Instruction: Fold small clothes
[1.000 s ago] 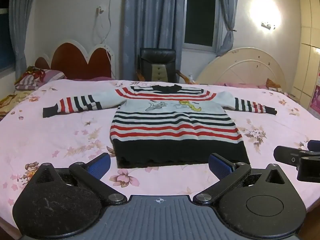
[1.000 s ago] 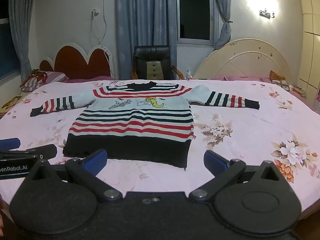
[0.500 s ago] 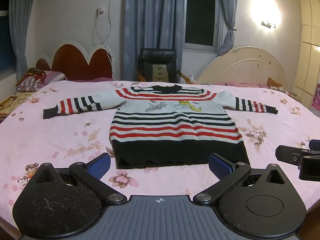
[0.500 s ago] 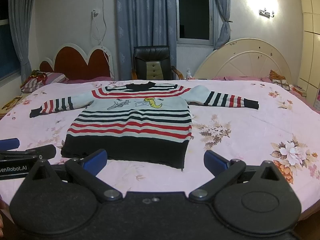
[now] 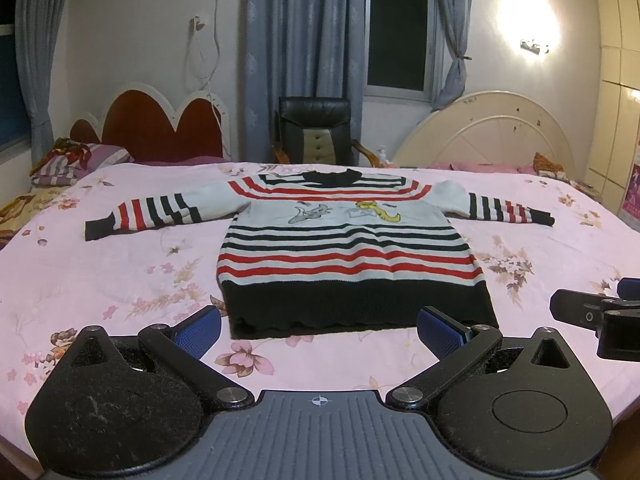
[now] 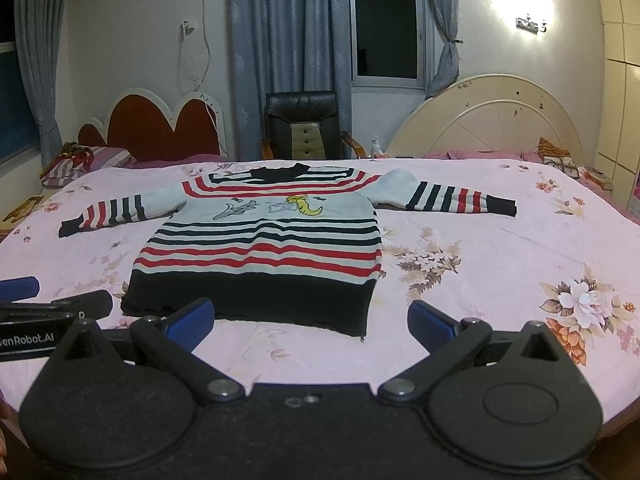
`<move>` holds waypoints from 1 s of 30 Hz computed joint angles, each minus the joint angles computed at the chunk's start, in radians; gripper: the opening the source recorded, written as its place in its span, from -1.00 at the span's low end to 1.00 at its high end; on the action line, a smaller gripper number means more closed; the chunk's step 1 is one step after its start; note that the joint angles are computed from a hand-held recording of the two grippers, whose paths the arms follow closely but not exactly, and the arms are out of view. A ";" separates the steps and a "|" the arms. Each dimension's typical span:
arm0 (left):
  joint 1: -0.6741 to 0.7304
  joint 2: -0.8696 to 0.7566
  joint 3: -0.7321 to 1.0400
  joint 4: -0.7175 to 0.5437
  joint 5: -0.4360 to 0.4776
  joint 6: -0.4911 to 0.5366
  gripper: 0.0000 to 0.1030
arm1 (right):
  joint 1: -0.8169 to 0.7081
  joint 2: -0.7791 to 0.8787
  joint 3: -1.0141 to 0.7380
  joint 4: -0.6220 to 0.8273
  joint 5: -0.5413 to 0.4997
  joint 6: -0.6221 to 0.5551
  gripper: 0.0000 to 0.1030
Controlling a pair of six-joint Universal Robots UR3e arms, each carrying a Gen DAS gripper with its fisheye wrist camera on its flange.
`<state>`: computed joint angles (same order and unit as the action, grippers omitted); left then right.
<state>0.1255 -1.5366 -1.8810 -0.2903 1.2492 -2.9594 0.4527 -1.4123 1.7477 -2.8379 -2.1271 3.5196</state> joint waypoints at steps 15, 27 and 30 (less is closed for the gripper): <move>0.002 -0.005 -0.001 0.011 -0.001 -0.002 1.00 | 0.006 0.010 -0.010 0.003 -0.002 -0.005 0.98; 0.011 0.005 -0.019 0.017 -0.007 0.001 1.00 | 0.011 0.012 0.002 -0.003 -0.008 0.004 0.98; 0.011 0.003 -0.018 0.018 -0.006 0.004 1.00 | 0.007 0.013 0.003 -0.005 -0.004 0.003 0.98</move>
<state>0.1369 -1.5339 -1.8987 -0.2720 1.2428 -2.9559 0.4595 -1.3993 1.7506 -2.8426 -2.1311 3.5227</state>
